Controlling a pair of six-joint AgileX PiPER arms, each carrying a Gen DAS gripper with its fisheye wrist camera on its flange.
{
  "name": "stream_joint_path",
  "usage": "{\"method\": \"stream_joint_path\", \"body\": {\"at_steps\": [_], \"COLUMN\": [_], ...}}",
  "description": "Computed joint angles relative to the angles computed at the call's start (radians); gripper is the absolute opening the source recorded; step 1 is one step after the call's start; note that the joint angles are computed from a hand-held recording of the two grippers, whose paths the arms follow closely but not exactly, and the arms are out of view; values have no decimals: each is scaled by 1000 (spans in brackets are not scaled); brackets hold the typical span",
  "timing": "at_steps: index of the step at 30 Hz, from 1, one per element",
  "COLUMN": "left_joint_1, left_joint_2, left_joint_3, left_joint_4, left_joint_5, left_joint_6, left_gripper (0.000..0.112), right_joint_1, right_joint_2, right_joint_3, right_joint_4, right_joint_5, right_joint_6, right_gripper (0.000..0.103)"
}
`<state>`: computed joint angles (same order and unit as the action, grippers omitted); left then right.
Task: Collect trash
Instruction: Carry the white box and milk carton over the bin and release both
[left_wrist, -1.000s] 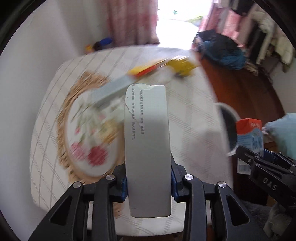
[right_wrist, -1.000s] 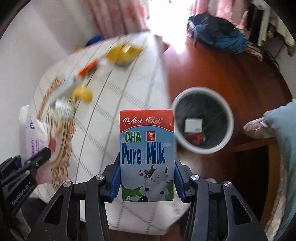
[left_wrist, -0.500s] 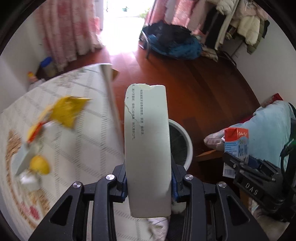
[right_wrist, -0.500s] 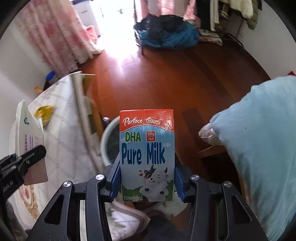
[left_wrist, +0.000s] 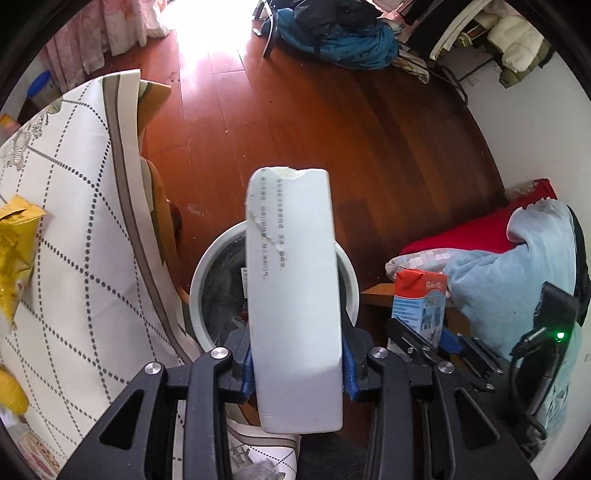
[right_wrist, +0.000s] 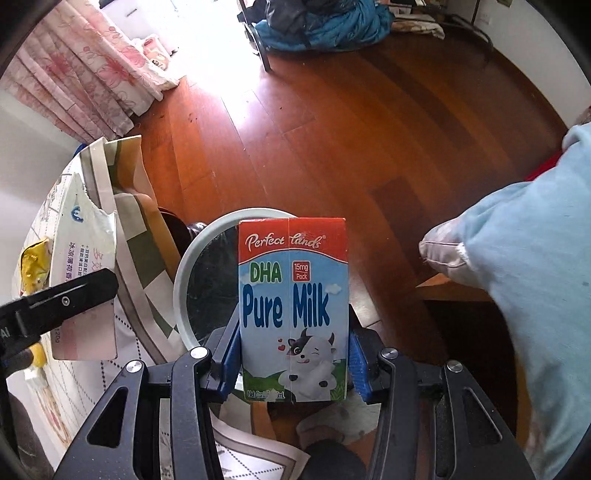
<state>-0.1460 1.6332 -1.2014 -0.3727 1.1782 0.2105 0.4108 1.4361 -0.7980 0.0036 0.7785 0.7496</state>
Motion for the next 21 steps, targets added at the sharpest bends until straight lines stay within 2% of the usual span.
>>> {"method": "stream_joint_path", "body": {"at_steps": [2, 5, 6, 7, 9, 10, 12, 14, 21], "left_joint_1": [7, 36, 45, 44, 44, 43, 39, 32, 10], "left_joint_2": [5, 7, -2, -12, -32, -42, -81, -122, -280], "left_joint_3": [-3, 0, 10, 16, 38, 50, 83, 119, 225], "left_joint_4": [-3, -9, -3, 19, 44, 56, 101, 144, 296], "left_joint_5": [0, -4, -9, -18, -38, -49, -76, -98, -135], "left_joint_6": [-11, -22, -20, -32, -44, -48, -70, -89, -150], "left_gripper": [102, 103, 103, 103, 103, 103, 103, 103, 103], "right_joint_1": [-21, -45, -50, -55, -56, -47, -39, -13, 131], "right_joint_2": [31, 62, 70, 74, 66, 63, 54, 37, -25], "right_joint_3": [11, 25, 28, 36, 51, 53, 53, 51, -20], "right_joint_4": [31, 74, 82, 90, 84, 67, 66, 37, -107], "right_joint_5": [-36, -68, -72, -82, -99, -94, -83, -65, 89], "right_joint_6": [-32, -67, -76, -83, -73, -53, -49, -14, 163], "right_gripper": [51, 52, 61, 76, 82, 91, 101, 101, 101]}}
